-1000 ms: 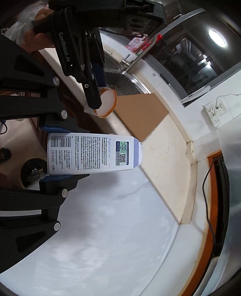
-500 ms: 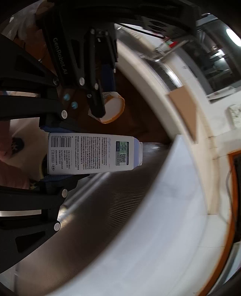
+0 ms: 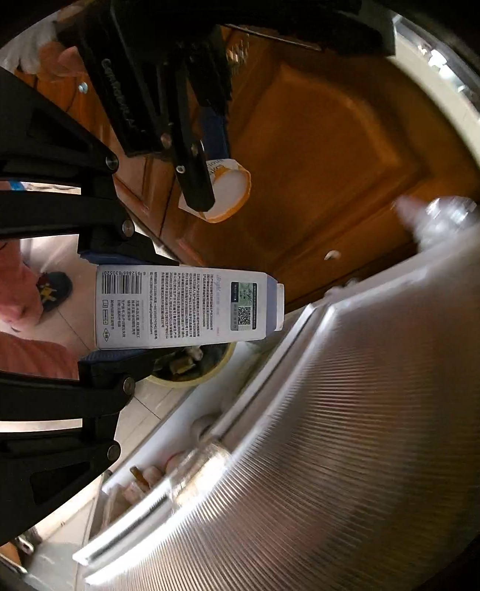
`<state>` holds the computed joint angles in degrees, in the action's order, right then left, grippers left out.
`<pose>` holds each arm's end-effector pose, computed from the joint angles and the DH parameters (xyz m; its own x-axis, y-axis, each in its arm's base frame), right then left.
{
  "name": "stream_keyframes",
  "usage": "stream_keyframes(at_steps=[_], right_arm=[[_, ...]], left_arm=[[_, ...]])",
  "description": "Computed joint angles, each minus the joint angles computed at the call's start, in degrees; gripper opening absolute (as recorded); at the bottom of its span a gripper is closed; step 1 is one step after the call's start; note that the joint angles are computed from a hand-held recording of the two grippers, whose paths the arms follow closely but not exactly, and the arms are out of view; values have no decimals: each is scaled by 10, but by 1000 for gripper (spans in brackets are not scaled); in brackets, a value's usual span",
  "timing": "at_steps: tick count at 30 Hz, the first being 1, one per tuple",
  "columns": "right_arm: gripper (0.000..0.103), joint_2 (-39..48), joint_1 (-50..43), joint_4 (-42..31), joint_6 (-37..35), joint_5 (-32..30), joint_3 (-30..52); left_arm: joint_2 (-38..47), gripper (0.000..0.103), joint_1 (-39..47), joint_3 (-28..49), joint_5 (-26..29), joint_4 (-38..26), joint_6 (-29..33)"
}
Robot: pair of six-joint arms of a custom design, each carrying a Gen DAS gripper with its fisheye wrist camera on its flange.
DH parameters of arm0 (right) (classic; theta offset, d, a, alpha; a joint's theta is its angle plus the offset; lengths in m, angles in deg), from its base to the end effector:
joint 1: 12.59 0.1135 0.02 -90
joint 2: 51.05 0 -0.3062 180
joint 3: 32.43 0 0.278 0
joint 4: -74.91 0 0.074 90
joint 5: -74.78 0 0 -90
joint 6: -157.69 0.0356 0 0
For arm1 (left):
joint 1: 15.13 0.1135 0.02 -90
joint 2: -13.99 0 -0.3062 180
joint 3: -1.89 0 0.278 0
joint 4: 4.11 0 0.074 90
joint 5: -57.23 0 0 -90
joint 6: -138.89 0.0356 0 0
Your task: Collect trash
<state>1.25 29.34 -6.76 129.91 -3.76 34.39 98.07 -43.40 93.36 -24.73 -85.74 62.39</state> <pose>0.1120 0.0911 0.3251 -0.8482 0.4037 -0.3430 0.3281 0.9087 0.2582 0.2564 -0.1435 0.3487 -0.7069 0.6426 -0.2955 0.6864 0.7241 -0.0675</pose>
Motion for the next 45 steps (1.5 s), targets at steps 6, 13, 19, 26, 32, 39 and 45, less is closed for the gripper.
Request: stream_keyframes(at_steps=[6, 13, 19, 26, 32, 39, 45], right_arm=[[35, -18, -66, 115, -36, -23, -133], [40, 2, -143, 273, -74, -73, -265], [43, -8, -173, 291, -73, -75, -301], [43, -29, -127, 207, -12, -42, -250], [44, -20, -123, 94, 6, -32, -135], [44, 4, -86, -47, 23, -1, 24], [44, 52, -26, -179, 69, 26, 198]], left_arm=[[41, 37, -19, -81, -18, 126, 20], [101, 40, -24, -120, -21, 214, 52], [134, 70, -25, -134, -34, 254, 81], [145, 83, -15, -110, -34, 241, 87], [108, 83, -19, -65, -24, 166, 86], [72, 83, -14, 33, -13, 45, 82], [57, 83, -7, 157, -12, -76, 94]])
